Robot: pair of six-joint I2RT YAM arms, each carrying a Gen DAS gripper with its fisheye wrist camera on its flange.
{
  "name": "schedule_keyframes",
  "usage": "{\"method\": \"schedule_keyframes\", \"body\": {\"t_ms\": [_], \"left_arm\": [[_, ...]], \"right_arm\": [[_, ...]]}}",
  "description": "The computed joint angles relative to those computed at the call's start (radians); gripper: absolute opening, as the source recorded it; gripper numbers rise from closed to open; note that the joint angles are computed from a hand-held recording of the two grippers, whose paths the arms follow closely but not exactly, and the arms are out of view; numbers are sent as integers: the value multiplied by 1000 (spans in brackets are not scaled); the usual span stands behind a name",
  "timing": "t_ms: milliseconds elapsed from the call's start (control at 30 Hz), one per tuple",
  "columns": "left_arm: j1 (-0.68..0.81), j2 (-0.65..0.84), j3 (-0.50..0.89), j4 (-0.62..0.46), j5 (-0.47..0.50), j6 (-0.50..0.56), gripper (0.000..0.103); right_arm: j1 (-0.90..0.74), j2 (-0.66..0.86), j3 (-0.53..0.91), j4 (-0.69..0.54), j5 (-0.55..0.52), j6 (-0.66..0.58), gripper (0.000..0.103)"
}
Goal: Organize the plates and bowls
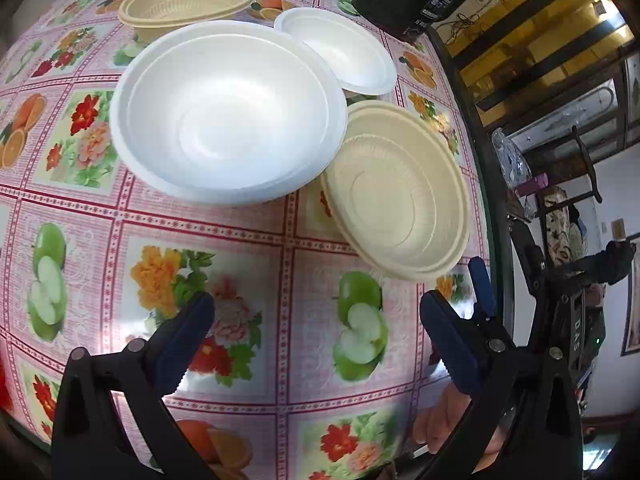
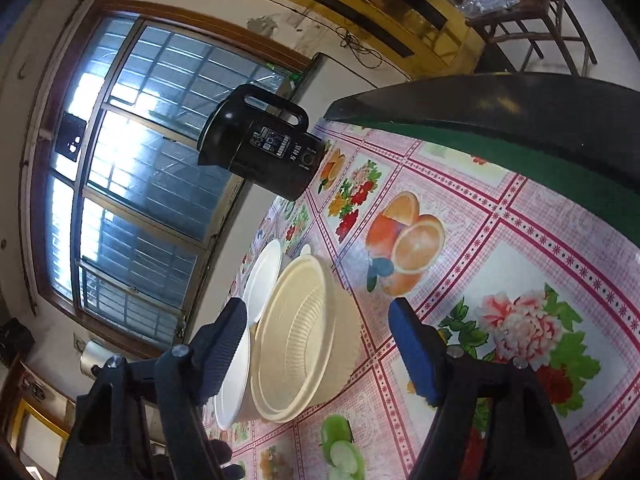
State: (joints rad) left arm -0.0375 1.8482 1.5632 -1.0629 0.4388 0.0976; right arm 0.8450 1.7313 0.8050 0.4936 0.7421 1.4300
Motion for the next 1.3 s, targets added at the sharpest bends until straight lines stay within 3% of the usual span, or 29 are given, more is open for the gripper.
{"method": "schedule_keyframes", "body": {"t_ms": [100, 300, 467, 667, 867, 1033, 1300], "left_arm": [[-7, 15, 24, 1, 22, -34, 101], [-17, 78, 86, -36, 82, -80, 89], [-20, 114, 106, -66, 125, -74, 68], [-28, 141, 129, -56, 153, -66, 43], [-36, 170, 141, -32, 148, -78, 25], [-36, 171, 144, -5, 110, -90, 20], [-14, 148, 126, -21, 77, -43, 19]], "right_arm": [[-17, 4, 5, 14, -16, -32, 76], [-35, 25, 6, 73, -59, -59, 76], [-51, 35, 23, 66, -96, -66, 71], [-73, 55, 75, -7, -159, -78, 54], [-75, 65, 99, -62, -177, -60, 34], [-76, 72, 122, -120, -184, -48, 15], [-61, 88, 169, -183, -195, -82, 11]]}}
